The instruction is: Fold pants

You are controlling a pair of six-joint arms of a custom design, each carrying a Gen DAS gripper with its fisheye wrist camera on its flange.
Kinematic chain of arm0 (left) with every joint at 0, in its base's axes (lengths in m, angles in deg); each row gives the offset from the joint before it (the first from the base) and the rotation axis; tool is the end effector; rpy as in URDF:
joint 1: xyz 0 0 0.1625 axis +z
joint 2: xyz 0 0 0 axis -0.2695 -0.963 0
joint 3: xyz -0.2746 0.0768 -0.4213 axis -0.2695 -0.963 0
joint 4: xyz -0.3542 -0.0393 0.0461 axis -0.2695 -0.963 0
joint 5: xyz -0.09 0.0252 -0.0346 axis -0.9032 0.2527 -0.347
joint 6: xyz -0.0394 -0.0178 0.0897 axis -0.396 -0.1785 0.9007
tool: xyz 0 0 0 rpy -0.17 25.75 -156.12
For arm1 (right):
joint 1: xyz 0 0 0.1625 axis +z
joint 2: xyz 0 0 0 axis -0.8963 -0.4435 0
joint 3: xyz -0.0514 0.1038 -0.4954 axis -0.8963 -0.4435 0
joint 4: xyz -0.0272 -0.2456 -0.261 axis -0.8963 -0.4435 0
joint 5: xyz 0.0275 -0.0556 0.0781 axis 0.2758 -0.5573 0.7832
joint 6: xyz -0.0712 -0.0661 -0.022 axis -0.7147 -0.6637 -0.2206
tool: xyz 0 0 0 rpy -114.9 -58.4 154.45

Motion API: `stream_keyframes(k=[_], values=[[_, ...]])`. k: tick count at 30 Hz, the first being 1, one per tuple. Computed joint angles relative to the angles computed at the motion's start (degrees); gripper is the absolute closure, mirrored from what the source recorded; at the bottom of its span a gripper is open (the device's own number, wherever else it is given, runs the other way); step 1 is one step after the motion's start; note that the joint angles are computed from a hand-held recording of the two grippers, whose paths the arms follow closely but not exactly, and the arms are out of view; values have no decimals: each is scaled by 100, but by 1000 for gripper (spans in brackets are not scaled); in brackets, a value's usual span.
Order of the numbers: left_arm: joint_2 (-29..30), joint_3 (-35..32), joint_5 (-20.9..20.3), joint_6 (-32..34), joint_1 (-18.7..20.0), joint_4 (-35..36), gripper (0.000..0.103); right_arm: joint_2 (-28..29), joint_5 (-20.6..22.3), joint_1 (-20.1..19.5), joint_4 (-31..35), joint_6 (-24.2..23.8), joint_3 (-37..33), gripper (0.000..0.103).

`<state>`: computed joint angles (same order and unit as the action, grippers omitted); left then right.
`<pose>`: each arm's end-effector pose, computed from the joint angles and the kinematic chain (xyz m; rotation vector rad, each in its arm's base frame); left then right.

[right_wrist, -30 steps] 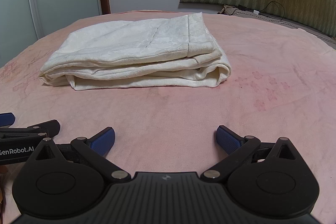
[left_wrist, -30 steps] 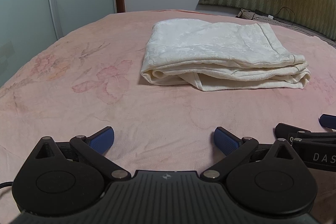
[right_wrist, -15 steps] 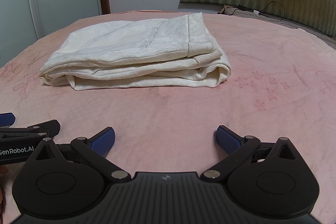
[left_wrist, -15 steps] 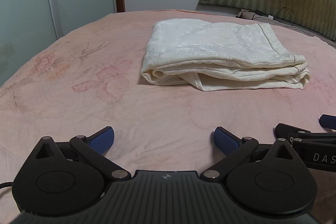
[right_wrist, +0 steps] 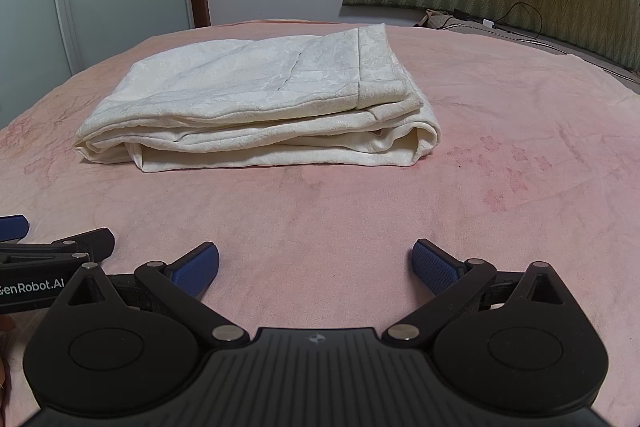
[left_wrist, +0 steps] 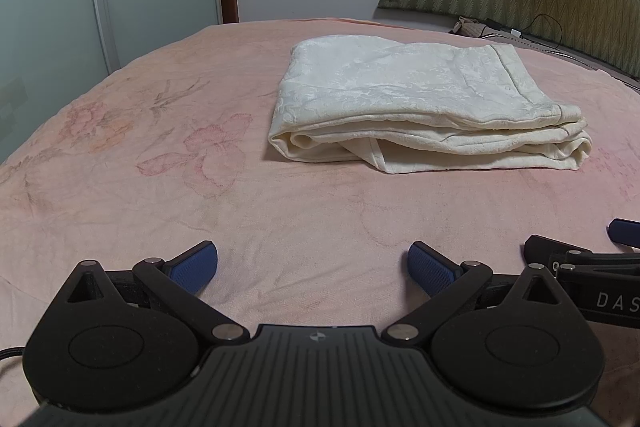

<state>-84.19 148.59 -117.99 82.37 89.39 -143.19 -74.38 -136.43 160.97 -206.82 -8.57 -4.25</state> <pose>-0.0114 -0.7712 0.1740 0.3399 2.0739 -1.0417 0.1980 -0.8361 -0.0871 0.5430 -2.2695 1.0328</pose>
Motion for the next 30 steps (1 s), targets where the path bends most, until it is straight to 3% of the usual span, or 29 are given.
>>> stream_keyframes(k=[30], values=[[-51, 100, -149, -5, 7, 35, 0, -2, -5, 3, 0, 0, 4, 0]])
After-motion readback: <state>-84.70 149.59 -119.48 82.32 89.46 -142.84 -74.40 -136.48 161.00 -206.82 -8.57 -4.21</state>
